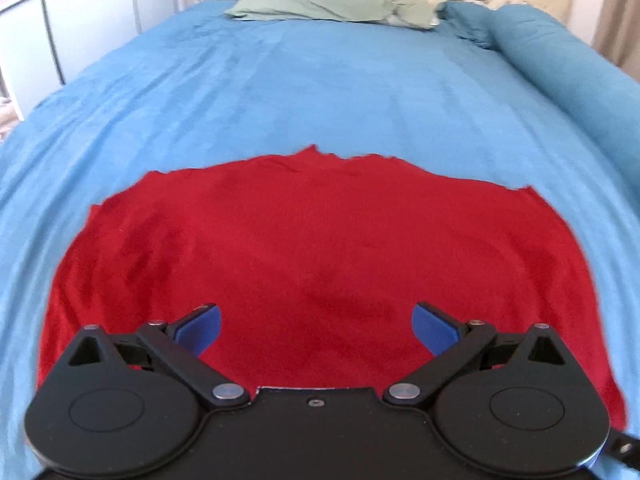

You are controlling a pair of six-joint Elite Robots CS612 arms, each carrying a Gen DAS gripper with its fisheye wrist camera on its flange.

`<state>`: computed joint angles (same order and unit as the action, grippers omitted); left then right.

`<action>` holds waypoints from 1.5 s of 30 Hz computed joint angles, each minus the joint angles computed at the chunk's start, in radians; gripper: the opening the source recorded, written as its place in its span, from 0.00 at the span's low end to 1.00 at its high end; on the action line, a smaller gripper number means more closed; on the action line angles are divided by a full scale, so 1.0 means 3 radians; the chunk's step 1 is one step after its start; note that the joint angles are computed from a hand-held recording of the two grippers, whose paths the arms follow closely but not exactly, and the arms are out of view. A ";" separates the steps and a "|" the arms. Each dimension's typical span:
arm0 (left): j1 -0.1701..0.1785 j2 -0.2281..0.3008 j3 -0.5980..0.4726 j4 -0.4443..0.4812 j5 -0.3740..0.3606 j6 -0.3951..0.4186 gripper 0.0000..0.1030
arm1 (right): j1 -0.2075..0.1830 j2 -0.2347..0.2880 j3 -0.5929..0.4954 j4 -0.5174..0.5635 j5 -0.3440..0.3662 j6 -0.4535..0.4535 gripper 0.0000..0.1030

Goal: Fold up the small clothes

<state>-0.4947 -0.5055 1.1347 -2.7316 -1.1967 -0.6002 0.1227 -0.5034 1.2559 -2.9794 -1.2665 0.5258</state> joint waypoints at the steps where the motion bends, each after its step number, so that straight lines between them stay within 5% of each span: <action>1: -0.0001 0.0005 -0.0010 0.0037 0.0065 -0.0044 1.00 | -0.0003 0.0031 -0.0039 -0.0035 0.0000 0.0065 0.79; 9: 0.0046 0.0090 -0.0152 0.0404 0.0074 -0.0356 1.00 | 0.0027 0.0174 -0.0231 -0.0130 -0.0089 0.0434 0.77; 13: 0.0040 0.0087 -0.0149 0.0452 0.0074 -0.0362 1.00 | 0.0058 0.0142 -0.0191 -0.0112 -0.0266 0.0550 0.67; 23: 0.0062 0.0095 -0.0152 0.0435 -0.0002 -0.0318 1.00 | 0.0113 0.0177 -0.0254 -0.0090 -0.0545 0.0988 0.65; 24: 0.0063 0.0101 -0.0160 0.0441 -0.0005 -0.0312 1.00 | 0.0114 0.0190 -0.0286 -0.0077 -0.0543 0.0966 0.54; 25: 0.0064 0.0106 -0.0170 0.0451 -0.0007 -0.0304 1.00 | 0.0113 0.0206 -0.0332 -0.0030 -0.0525 0.0918 0.27; 33: 0.0132 0.0100 -0.0281 0.0691 -0.0281 -0.0345 0.99 | 0.0103 0.0190 -0.0398 -0.0375 -0.0266 0.1051 0.24; 37: 0.0231 -0.0095 0.0014 0.0321 -0.0544 -0.0471 0.98 | 0.0139 0.0264 -0.0695 -0.0499 -0.0020 0.0970 0.24; 41: 0.0360 -0.0387 0.0491 -0.0094 -0.0680 -0.0529 0.98 | 0.0221 0.0470 -0.1239 -0.0453 0.0414 0.0757 0.24; 45: 0.0484 -0.0667 0.1018 -0.0431 -0.0653 -0.0691 0.98 | 0.0359 0.0812 -0.2012 -0.0038 0.1099 0.0231 0.24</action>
<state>-0.3497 -0.7056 1.4402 -2.8609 -1.3926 -0.8076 0.2304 -0.2600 0.6521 -2.9908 -0.9368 0.5952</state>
